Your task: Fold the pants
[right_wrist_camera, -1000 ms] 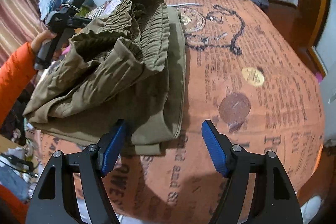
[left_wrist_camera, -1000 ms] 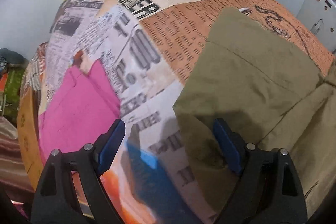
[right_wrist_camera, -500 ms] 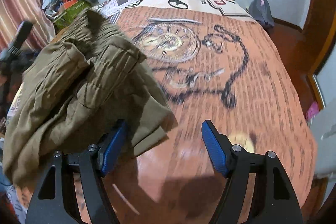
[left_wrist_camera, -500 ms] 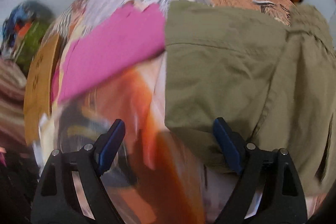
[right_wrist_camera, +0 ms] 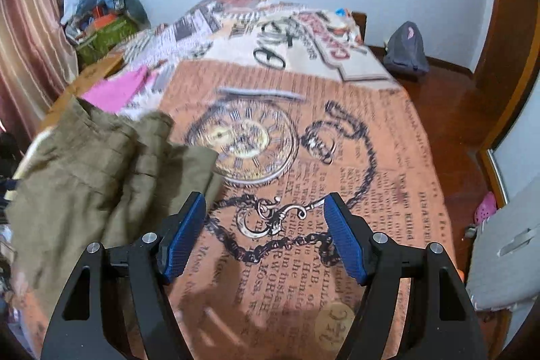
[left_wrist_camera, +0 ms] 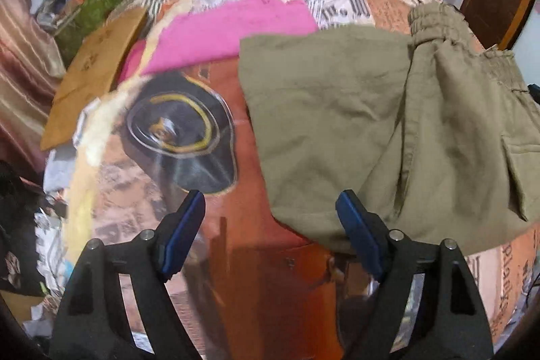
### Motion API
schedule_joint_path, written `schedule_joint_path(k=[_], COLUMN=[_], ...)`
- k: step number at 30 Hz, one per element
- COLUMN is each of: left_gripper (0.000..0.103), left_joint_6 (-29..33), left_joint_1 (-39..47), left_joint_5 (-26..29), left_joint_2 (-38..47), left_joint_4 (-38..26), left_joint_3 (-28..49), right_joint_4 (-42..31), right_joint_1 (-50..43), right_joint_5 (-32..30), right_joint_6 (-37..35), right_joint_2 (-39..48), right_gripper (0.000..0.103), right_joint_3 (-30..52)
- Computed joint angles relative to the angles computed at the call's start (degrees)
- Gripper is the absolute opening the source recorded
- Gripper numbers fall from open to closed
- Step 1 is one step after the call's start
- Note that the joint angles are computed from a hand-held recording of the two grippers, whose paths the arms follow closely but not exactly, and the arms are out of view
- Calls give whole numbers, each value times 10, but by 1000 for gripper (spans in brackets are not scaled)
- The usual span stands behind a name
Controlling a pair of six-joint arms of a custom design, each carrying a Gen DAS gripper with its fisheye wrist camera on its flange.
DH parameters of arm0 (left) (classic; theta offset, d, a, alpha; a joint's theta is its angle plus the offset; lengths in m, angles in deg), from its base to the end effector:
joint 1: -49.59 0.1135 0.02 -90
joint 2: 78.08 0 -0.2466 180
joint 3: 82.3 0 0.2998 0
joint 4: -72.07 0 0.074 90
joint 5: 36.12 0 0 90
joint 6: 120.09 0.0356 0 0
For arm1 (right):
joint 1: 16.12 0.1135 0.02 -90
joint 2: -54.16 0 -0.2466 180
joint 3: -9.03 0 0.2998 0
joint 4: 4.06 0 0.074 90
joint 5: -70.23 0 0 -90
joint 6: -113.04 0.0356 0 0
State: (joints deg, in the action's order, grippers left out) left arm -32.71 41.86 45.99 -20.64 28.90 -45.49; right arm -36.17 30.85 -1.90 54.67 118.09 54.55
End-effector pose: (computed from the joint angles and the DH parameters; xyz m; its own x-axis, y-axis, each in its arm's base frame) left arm 0.2148 -0.0242 0.1177 -0.8915 0.0753 -0.4467 0.0325 0.9942 0.1029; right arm 0.1886 0.1860 0.1571 -0.7435 -0.0650 -0.6656 -0.2028 0.9703 0.1318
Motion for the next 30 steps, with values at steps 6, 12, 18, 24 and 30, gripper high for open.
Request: schedule_joint_path(k=[6, 12, 18, 24, 30], left_gripper=[82, 82, 82, 82, 82], left_joint_6=[20, 6, 5, 14, 15], left_joint_1=[29, -16, -49, -74, -54], left_joint_5=[55, 84, 105, 89, 91], left_joint_2=[-102, -61, 40, 101, 135], left_joint_4=[-46, -5, 69, 125, 145], left_joint_3=[21, 59, 81, 86, 92], right_joint_4=[-32, 10, 42, 59, 69], right_joint_1=[59, 94, 84, 78, 76], right_joint_5=[24, 12, -28, -22, -15], right_joint_6=[24, 17, 12, 1, -31], right_joint_2=[-40, 45, 161, 185, 179], right_gripper=[69, 55, 45, 23, 17], right_joint_3=[21, 73, 134, 147, 159])
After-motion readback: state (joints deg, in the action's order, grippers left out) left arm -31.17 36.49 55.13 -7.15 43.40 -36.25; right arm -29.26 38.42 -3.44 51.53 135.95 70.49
